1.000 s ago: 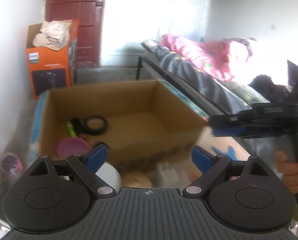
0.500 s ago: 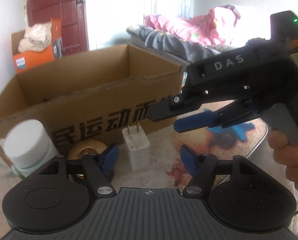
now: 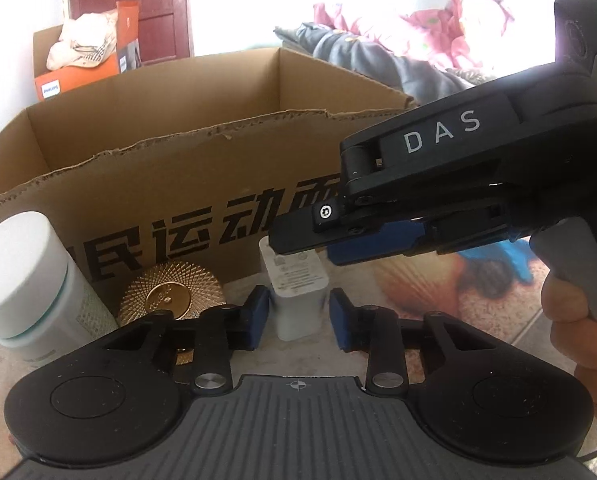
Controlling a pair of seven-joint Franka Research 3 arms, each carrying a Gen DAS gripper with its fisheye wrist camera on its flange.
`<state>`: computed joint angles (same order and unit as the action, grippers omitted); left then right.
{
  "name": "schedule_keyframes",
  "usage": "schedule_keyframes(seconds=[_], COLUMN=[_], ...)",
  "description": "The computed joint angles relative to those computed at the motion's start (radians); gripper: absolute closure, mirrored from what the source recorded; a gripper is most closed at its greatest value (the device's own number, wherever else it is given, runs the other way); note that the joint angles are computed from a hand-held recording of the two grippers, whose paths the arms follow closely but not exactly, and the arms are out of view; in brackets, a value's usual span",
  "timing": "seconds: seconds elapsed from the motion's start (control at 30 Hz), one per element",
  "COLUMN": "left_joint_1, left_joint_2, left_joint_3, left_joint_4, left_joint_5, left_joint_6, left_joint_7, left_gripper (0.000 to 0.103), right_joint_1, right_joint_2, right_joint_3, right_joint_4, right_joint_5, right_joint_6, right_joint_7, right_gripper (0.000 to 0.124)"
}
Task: Organize rigid objects
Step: 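Return the right tool to the table and grasp the white charger plug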
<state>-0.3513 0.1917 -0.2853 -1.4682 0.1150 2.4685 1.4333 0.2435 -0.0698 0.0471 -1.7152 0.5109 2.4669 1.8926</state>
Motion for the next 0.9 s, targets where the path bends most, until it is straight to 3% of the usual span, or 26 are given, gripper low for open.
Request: schedule_keyframes(seconds=[0.23, 0.67, 0.9], left_joint_1=[0.004, -0.001, -0.014], left_joint_2=[0.008, -0.022, 0.021], left_joint_3=[-0.01, -0.034, -0.027], left_joint_4=[0.014, -0.008, 0.047], left_joint_5=[-0.043, -0.139, -0.12], left_joint_6=[-0.008, -0.033, -0.056], left_joint_7=[0.037, 0.175, 0.192], left_gripper=[0.073, 0.073, 0.072], right_joint_1=[0.0, -0.01, -0.013], right_joint_2=[-0.012, -0.148, -0.16], right_joint_3=[0.002, -0.01, -0.012], right_joint_4=[-0.01, -0.147, -0.171], right_joint_5=[-0.023, -0.018, -0.015], right_joint_6=[-0.013, -0.032, -0.029], right_joint_7=[0.025, 0.072, 0.085], right_gripper=[0.085, 0.085, 0.084])
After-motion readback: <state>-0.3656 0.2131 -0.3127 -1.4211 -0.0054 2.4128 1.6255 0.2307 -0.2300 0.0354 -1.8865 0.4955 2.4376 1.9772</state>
